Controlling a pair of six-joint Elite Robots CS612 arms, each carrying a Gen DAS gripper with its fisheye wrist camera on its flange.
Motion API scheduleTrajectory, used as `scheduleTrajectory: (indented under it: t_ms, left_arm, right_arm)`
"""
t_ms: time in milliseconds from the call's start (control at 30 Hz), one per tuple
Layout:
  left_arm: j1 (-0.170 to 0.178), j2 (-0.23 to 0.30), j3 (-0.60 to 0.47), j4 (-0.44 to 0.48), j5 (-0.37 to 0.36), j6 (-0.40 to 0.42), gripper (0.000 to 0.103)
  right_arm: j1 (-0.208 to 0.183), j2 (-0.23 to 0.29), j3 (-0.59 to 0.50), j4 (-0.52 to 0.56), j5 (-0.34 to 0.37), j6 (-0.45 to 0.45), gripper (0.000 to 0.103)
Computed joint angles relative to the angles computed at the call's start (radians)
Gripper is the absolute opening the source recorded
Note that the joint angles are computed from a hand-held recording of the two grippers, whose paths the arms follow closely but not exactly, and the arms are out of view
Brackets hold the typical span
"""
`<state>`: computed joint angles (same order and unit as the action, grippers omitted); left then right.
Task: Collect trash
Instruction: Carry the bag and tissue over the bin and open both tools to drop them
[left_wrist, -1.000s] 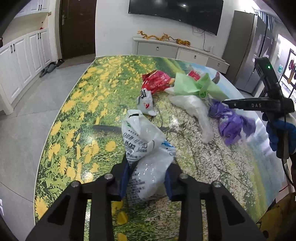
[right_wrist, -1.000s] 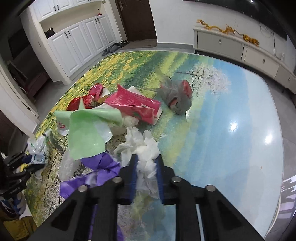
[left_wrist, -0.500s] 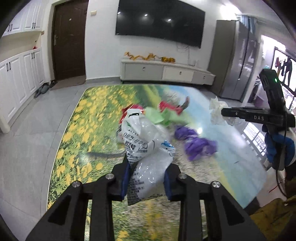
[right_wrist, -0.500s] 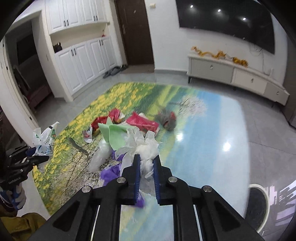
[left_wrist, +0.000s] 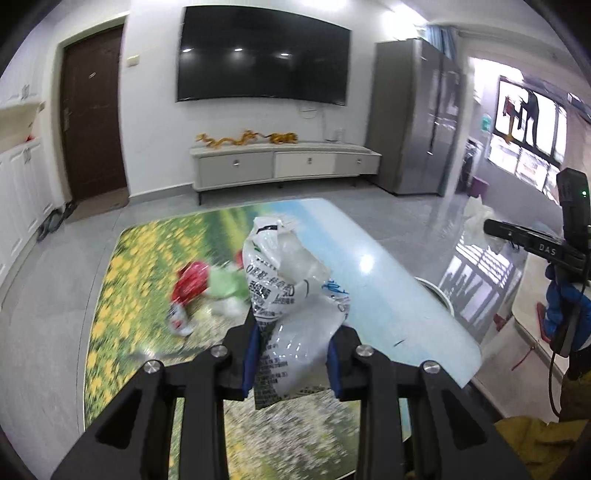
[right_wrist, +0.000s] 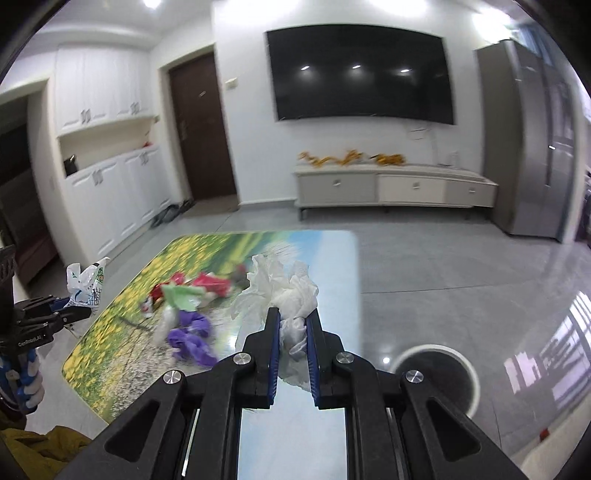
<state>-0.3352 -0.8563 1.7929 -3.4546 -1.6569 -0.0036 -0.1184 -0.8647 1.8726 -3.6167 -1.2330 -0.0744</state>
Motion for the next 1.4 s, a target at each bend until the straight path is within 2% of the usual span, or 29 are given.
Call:
scheduleTrajectory:
  t_ms: [167, 267, 533, 800, 1033, 1100, 1200, 1267, 1333, 1400]
  left_arm:
    - [-0.043, -0.003, -0.054, 0.062, -0.028, 0.059, 0.029]
    - [-0.068, 0.008, -0.105, 0.125, -0.057, 0.087, 0.029]
    - [-0.151, 0.082, -0.28, 0.351, -0.094, 0.185, 0.029]
    - [-0.211, 0.225, -0.547, 0.648, -0.09, 0.219, 0.029]
    - [-0.234, 0.355, -0.787, 0.874, -0.09, 0.2, 0.03]
    - [-0.237, 0.386, -0.837, 0.915, -0.091, 0.189, 0.031]
    - [-0.238, 0.444, -0.939, 1.013, -0.134, 0.152, 0.035]
    - [-0.242, 0.476, -0.993, 1.054, -0.142, 0.132, 0.044]
    - [-0.243, 0.501, -1.038, 1.085, -0.156, 0.105, 0.048]
    - [-0.24, 0.513, -1.063, 1.104, -0.18, 0.078, 0.049]
  right_arm:
    - [-0.051, -0.006, 0.053, -0.091, -0.045, 0.084, 0.013]
    - [-0.074, 0.005, 0.06, -0.11, -0.074, 0.133, 0.013]
    - [-0.126, 0.068, 0.024, -0.04, -0.104, 0.238, 0.013]
    - [-0.173, 0.142, -0.071, 0.104, -0.108, 0.283, 0.014]
    - [-0.187, 0.211, -0.19, 0.233, -0.103, 0.277, 0.015]
    - [-0.188, 0.228, -0.221, 0.268, -0.106, 0.273, 0.015]
    - [-0.193, 0.25, -0.26, 0.316, -0.107, 0.276, 0.016]
    - [-0.195, 0.263, -0.279, 0.339, -0.116, 0.27, 0.024]
    - [-0.194, 0.275, -0.295, 0.358, -0.128, 0.268, 0.045]
    - [-0.192, 0.283, -0.308, 0.38, -0.143, 0.27, 0.046]
